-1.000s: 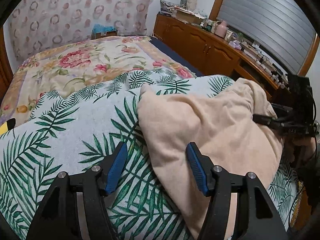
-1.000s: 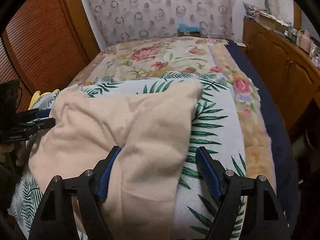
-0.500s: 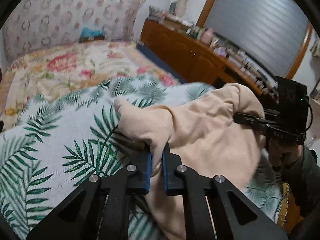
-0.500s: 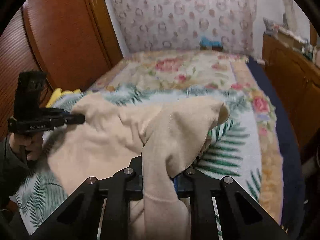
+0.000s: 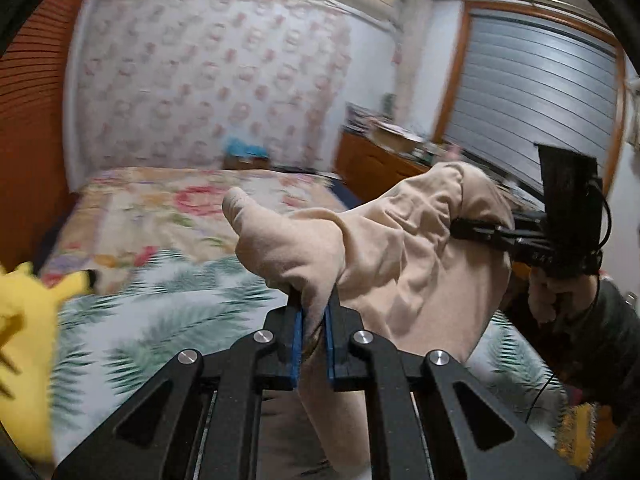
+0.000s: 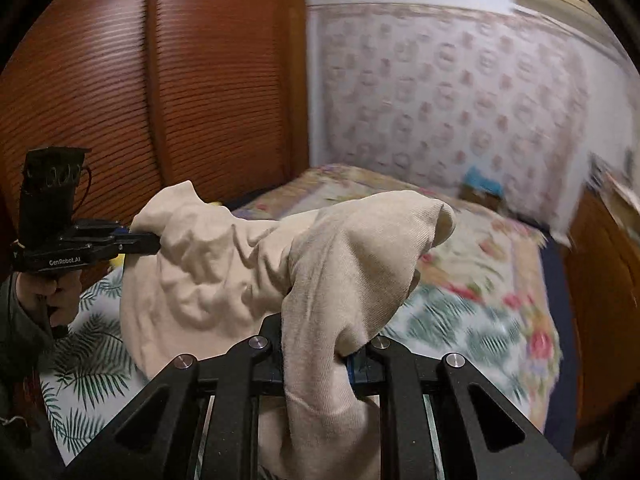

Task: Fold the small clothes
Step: 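Grasp the folded shirt with both grippers and lift it toward the yellow plush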

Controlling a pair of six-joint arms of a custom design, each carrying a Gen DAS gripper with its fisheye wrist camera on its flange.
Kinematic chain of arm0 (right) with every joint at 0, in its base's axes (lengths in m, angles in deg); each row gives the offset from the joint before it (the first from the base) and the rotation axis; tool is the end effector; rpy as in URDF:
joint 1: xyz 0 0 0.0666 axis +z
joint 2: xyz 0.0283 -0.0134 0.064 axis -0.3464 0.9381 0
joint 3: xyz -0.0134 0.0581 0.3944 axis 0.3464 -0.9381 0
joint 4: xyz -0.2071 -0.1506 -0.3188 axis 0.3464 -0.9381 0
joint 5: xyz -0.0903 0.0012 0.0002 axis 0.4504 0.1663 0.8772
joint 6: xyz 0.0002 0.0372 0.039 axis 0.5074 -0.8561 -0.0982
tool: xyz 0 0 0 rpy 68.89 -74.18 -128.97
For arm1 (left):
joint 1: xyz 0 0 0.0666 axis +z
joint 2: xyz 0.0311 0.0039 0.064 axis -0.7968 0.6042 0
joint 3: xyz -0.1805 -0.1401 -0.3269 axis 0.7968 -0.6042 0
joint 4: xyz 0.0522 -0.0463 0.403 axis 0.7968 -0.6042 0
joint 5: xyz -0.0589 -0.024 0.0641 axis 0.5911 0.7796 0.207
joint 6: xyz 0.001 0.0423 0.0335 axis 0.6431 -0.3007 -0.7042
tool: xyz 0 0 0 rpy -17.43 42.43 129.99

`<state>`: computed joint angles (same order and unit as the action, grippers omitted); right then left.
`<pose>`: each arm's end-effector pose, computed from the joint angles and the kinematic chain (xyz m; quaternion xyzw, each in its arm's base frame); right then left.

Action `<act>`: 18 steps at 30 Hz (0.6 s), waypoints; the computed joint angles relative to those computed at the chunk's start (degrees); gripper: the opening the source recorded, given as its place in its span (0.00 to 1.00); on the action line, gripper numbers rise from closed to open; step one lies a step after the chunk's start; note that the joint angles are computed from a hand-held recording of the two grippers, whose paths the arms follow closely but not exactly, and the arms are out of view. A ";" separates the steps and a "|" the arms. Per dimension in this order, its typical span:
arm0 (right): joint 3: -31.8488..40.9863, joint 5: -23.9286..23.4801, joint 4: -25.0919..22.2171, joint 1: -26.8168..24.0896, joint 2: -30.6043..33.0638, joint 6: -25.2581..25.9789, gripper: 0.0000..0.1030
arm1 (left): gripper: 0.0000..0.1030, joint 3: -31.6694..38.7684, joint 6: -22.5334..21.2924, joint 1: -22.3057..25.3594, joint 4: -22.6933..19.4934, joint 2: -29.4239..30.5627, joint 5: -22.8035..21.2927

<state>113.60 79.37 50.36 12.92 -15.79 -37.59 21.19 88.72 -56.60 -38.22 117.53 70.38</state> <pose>0.3525 0.2293 0.4708 -0.2797 0.8147 0.1134 0.4952 0.3225 -0.0376 0.3809 0.1384 0.8498 -0.2153 0.4607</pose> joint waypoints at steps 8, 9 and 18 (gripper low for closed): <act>21.59 -3.74 -6.33 4.44 21.23 11.20 0.17 | 0.09 -5.99 -0.39 12.83 1.87 -3.07 -4.14; 24.46 -3.97 -7.44 5.03 23.80 12.50 0.17 | 0.09 -6.51 -0.54 13.85 1.82 -2.93 -4.42; 49.98 -4.65 -19.22 8.15 43.08 21.97 0.17 | 0.09 -11.16 1.61 20.27 2.46 -3.47 -4.53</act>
